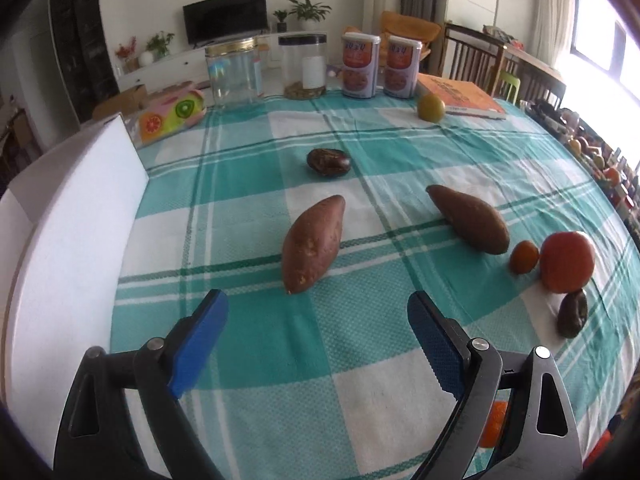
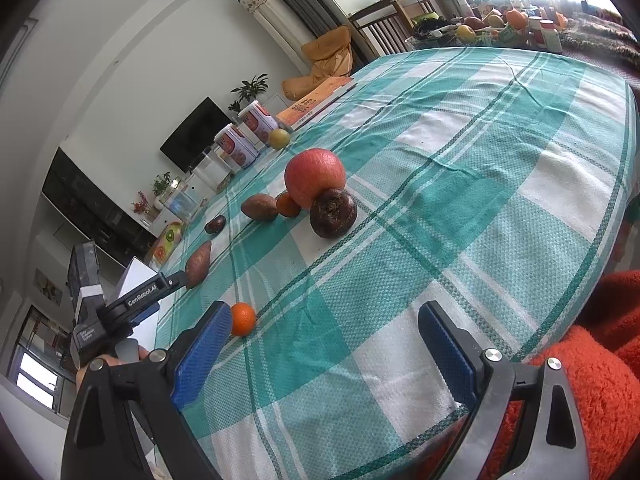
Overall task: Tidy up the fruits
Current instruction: 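Grasp the sweet potato with the left tool while the right tool grasps the tangerine, then carry the sweet potato and tangerine into the white box and release both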
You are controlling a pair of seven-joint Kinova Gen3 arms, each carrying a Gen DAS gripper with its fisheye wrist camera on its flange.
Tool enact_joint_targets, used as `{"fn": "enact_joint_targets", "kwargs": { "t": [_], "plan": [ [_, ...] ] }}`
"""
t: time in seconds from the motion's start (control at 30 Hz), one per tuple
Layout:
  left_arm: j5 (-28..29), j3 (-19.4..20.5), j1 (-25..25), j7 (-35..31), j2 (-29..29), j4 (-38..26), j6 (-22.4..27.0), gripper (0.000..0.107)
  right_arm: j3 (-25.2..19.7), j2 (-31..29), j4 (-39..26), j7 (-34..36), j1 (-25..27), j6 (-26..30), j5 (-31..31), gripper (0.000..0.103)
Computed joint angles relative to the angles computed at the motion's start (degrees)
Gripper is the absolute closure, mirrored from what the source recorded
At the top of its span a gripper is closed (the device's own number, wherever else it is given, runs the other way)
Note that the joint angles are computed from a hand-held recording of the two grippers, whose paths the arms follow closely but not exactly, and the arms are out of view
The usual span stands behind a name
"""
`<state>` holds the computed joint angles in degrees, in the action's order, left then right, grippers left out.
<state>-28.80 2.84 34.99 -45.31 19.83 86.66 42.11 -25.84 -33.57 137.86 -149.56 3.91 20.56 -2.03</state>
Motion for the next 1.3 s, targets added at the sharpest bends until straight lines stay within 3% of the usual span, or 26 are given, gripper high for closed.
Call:
{"fn": "enact_joint_targets", "kwargs": {
  "t": [0.1, 0.2, 0.23, 0.27, 0.3, 0.4, 0.47, 0.6, 0.7, 0.77, 0.83, 0.93, 0.97, 1.1, 1.3],
  "plan": [
    [2.1, 4.2, -5.3, -6.9, 5.4, -6.7, 3.2, 0.017, 1.0, -0.1, -0.3, 0.7, -0.4, 1.1, -0.8, 0.009],
    [2.3, 1.9, -3.8, -11.2, 8.4, -10.1, 4.8, 0.018, 3.1, 1.2, 0.6, 0.4, -3.1, -1.1, 0.0, 0.009],
    [4.0, 0.9, -3.4, -13.1, 8.8, -10.6, 4.6, 0.036, 4.5, 1.8, 1.0, -0.3, -5.2, -2.0, 1.4, 0.009],
    [6.0, 0.7, -3.7, -15.3, 9.3, -11.5, 5.2, 0.063, 5.6, 2.6, 1.1, -1.6, -7.5, -2.5, 3.3, 0.009],
    [7.1, -0.6, -2.9, -16.5, 9.7, -11.9, 5.4, 0.066, 6.8, 3.3, 1.0, -3.3, -9.6, -2.7, 5.1, 0.009],
    [10.0, -4.5, -0.7, -17.6, 7.9, -8.6, 1.9, 0.067, 10.7, 6.2, -1.0, -5.5, -15.9, -0.9, 9.7, 0.009],
    [11.4, -4.9, -0.9, -15.1, 5.9, -5.6, 0.3, 0.067, 14.5, 11.4, -4.4, -2.5, -21.2, 1.6, 10.2, 0.009],
    [14.3, -3.9, -2.7, -9.7, 0.5, 1.8, -3.5, 0.067, 21.3, 22.0, -10.8, 6.7, -31.8, 1.6, 16.2, 0.01],
    [13.5, -2.3, -3.6, -6.5, -4.3, 6.7, -5.4, 0.067, 21.8, 30.0, -17.9, 9.0, -36.0, 7.6, 22.9, 0.016],
    [13.3, -2.2, -3.4, -5.7, -7.2, 9.2, -6.1, 0.067, 17.4, 34.4, -22.0, 8.2, -34.4, 12.1, 27.2, 0.018],
    [13.6, -1.6, -3.8, -5.8, -10.1, 11.4, -6.6, 0.067, 12.2, 36.7, -24.5, 5.9, -32.4, 16.1, 31.8, 0.027],
    [15.4, 1.3, -6.3, -7.7, -13.9, 13.8, -7.1, 0.067, 4.4, 37.0, -24.7, 0.5, -27.4, 18.3, 37.0, 0.067],
    [16.6, 1.5, -6.6, -8.8, -14.9, 14.3, -7.1, 0.067, 1.8, 36.9, -24.9, -0.2, -25.4, 19.0, 37.4, 0.07],
    [19.5, 3.7, -7.8, -11.7, -18.6, 16.4, -7.0, 0.067, -6.5, 34.5, -23.4, 1.5, -15.2, 17.0, 33.3, 0.071],
    [30.9, 3.1, -9.5, -20.9, -26.0, 19.0, -5.3, 0.067, -3.5, 28.4, -20.0, 8.9, -12.8, 9.0, 19.7, 0.071]
  ]
}}
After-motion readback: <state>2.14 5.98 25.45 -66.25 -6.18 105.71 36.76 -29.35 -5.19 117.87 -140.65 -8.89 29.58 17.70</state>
